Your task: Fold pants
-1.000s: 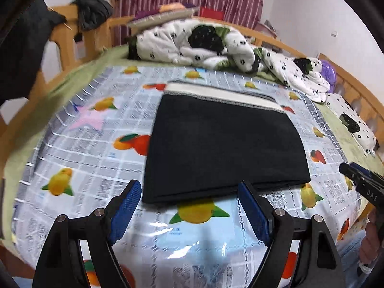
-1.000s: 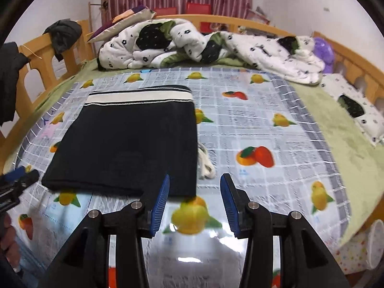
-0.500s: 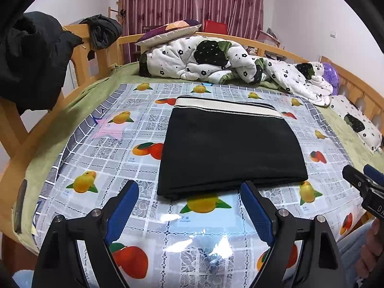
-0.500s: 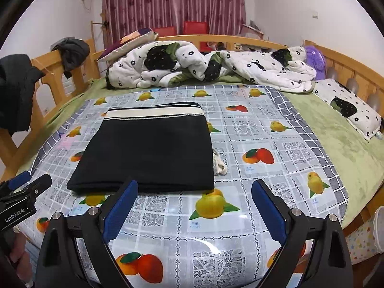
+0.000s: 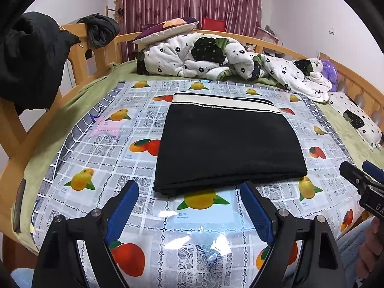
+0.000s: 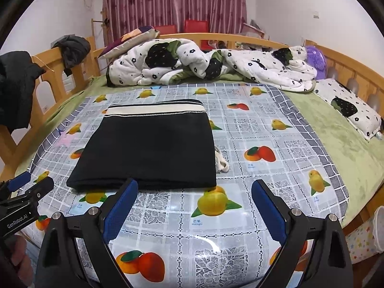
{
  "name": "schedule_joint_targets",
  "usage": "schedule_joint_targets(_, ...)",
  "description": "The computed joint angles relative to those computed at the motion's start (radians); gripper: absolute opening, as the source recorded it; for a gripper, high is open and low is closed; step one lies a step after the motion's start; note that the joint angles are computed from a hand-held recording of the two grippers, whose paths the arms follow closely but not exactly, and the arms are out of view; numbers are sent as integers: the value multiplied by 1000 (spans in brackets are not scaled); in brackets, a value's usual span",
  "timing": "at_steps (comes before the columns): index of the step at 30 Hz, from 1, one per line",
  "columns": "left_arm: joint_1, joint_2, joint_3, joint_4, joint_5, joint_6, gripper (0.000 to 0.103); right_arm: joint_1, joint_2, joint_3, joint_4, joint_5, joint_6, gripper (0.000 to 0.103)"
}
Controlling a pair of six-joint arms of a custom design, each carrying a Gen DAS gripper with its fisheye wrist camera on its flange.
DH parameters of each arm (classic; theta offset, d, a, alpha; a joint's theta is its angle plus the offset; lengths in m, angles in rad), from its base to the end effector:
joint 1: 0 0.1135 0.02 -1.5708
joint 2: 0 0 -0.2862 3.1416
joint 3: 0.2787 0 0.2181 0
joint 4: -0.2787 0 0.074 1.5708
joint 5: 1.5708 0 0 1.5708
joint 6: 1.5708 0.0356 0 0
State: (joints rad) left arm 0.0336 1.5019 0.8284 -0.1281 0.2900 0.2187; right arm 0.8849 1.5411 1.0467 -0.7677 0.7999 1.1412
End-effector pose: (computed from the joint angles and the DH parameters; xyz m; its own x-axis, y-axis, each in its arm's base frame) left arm 0.2770 -0.0009 0.2375 -0.6648 0.1857 -0.7236 0.3184 0.9466 -0.0496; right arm 0.1810 0.1808 0.2588 -0.6160 0.2475 -0.7478 0.3815 0.9243 -0.0084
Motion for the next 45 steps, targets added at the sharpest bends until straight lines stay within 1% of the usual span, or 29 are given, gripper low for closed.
schedule_joint_targets(11,2,2,-6,14,-6,-9,86,8,19,14,-16,19,-2,94)
schedule_joint_targets(34,-7,10,-13,25,-28,-15,86,3,7,-7,-3,23,-11,94)
schedule_joint_targets(45,-7,12,-13,28,-26,-15,86,8,8,4,-21,26,-1,94)
